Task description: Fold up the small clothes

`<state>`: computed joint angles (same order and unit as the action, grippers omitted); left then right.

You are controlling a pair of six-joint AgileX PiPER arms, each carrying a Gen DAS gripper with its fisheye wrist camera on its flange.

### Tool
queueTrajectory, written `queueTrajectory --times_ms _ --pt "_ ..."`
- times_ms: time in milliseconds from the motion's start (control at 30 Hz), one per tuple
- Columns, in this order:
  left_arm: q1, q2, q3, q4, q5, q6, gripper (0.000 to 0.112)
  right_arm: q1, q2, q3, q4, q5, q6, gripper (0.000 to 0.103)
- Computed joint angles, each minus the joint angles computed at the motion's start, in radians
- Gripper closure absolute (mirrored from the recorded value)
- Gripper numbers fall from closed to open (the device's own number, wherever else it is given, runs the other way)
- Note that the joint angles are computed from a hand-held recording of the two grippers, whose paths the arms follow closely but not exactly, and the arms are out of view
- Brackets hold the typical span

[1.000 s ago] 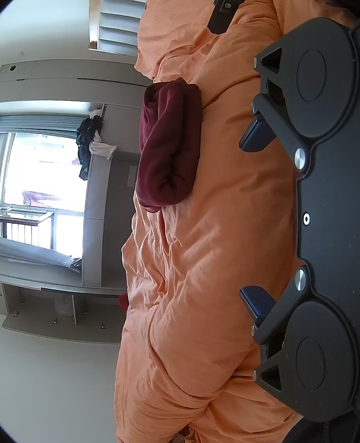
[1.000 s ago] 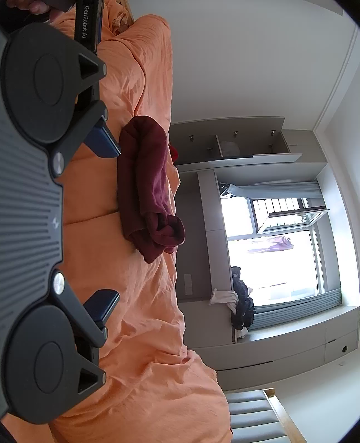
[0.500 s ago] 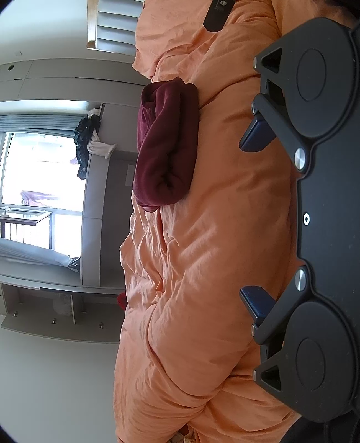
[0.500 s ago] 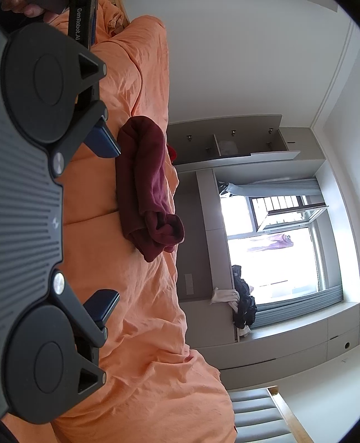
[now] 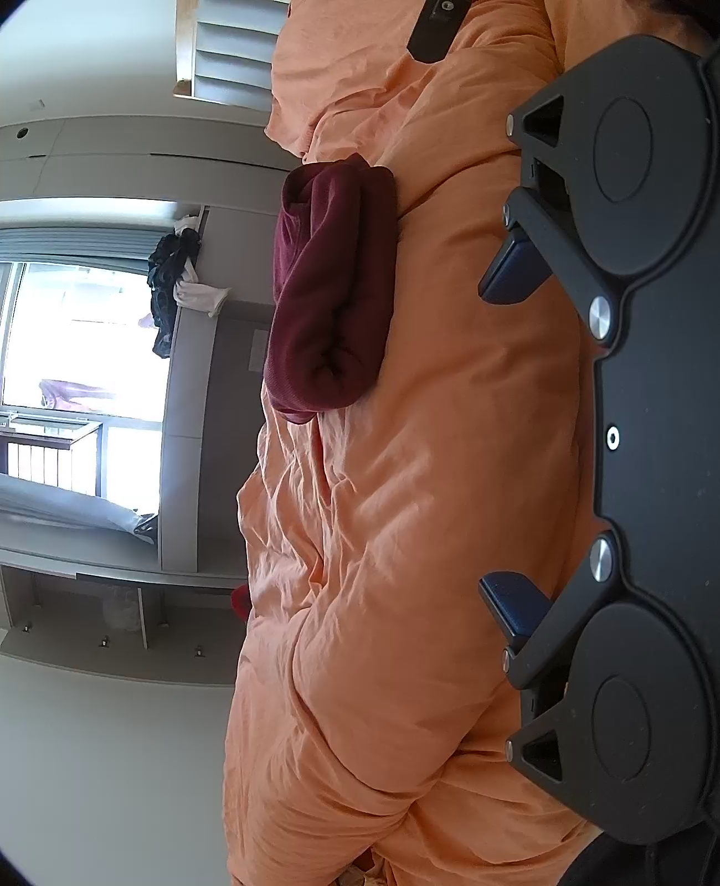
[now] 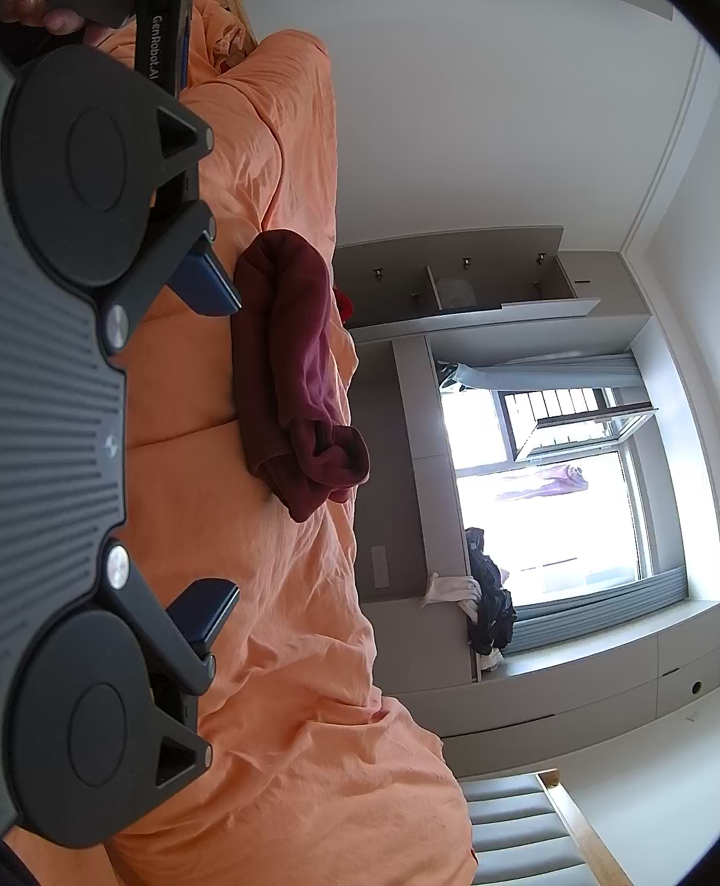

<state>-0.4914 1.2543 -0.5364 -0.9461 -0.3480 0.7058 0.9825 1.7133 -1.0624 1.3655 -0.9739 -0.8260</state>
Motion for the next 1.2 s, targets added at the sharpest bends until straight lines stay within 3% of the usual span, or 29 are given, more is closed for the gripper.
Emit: queueTrajectory --times_ms 1200 --pt "-0.019 -0.021 -0.01 -0.104 0.01 0.098 0.01 0.007 0.003 -0.01 0.018 -0.017 0.017 0.0"
